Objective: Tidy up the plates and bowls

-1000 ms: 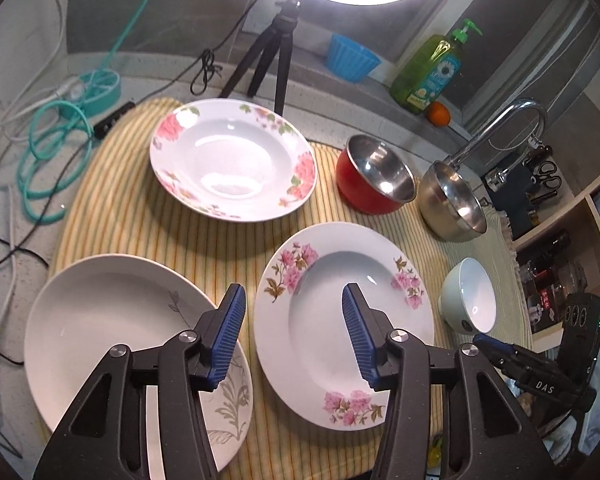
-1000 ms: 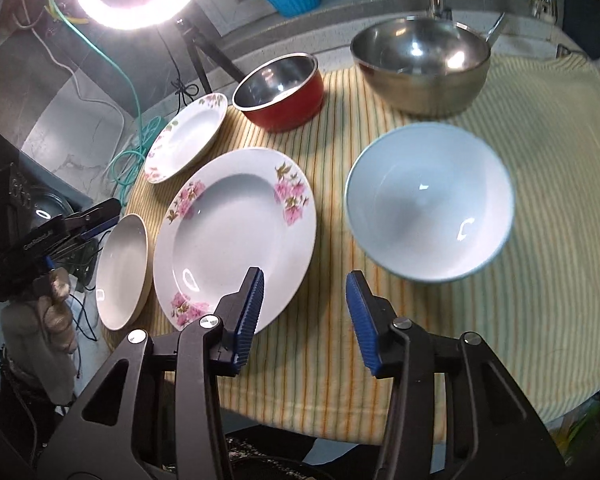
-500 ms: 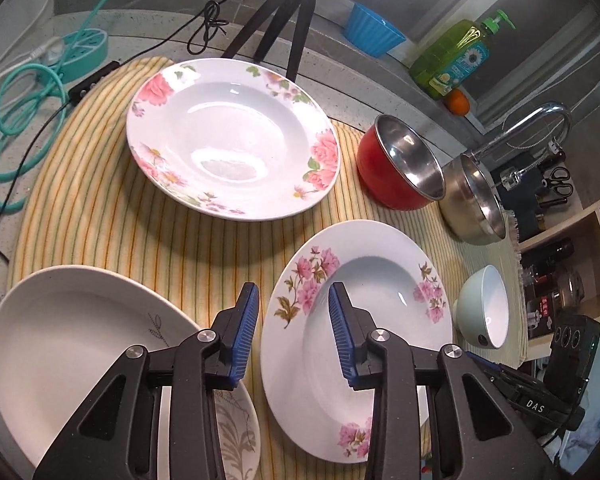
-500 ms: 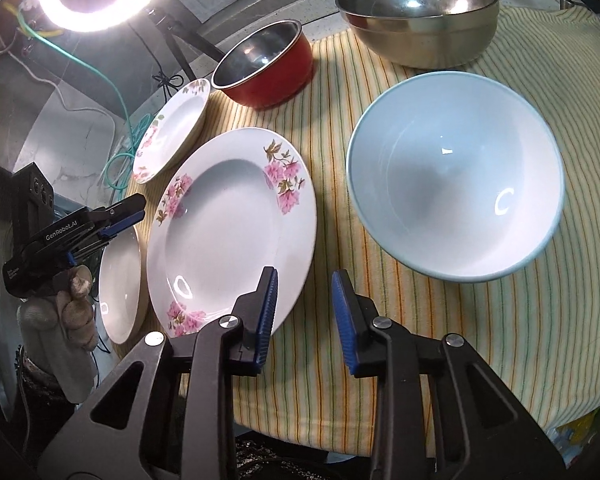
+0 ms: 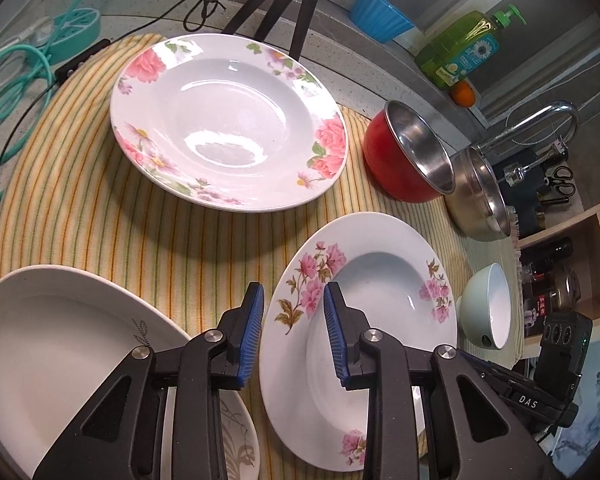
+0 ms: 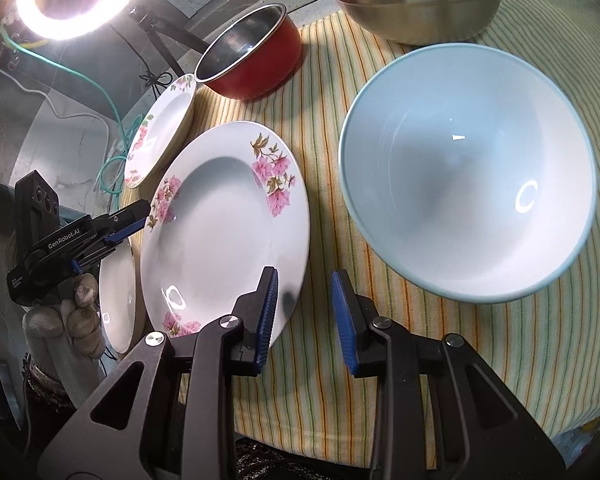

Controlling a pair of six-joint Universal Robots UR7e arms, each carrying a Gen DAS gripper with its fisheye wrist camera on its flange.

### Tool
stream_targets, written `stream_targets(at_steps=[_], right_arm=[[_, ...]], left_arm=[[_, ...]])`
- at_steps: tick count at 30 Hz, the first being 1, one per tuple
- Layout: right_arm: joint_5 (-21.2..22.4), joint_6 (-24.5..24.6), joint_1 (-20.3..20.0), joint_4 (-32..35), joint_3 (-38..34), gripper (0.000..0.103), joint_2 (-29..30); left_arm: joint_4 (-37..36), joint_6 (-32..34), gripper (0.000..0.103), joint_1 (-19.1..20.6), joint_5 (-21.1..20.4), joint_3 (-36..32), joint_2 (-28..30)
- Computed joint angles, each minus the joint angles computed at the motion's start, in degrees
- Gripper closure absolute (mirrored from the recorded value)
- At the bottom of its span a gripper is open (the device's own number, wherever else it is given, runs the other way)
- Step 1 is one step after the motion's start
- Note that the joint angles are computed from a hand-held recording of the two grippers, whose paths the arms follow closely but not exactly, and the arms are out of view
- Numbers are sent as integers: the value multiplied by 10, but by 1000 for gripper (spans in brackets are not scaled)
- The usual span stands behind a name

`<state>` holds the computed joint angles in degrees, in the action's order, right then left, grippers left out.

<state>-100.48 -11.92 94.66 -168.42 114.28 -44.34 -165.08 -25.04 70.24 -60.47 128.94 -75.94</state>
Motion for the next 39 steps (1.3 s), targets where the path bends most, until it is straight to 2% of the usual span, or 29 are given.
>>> stream_targets(at_steps=[7,11,23,39], right_arm=[[8,1,-3,9,-5,78,3],[15,-7,0,10,-6,89,6],[-4,-10,8,19,-9,88,6],[-8,-19,1,29,2,88,-4]], left_arm=[[5,6,79,2,-2,-2,2],[5,9,80,2,-1,-3,3],[12,-12,80,-15,10,15,-5],[28,-70,80,-67,41,67,-25]])
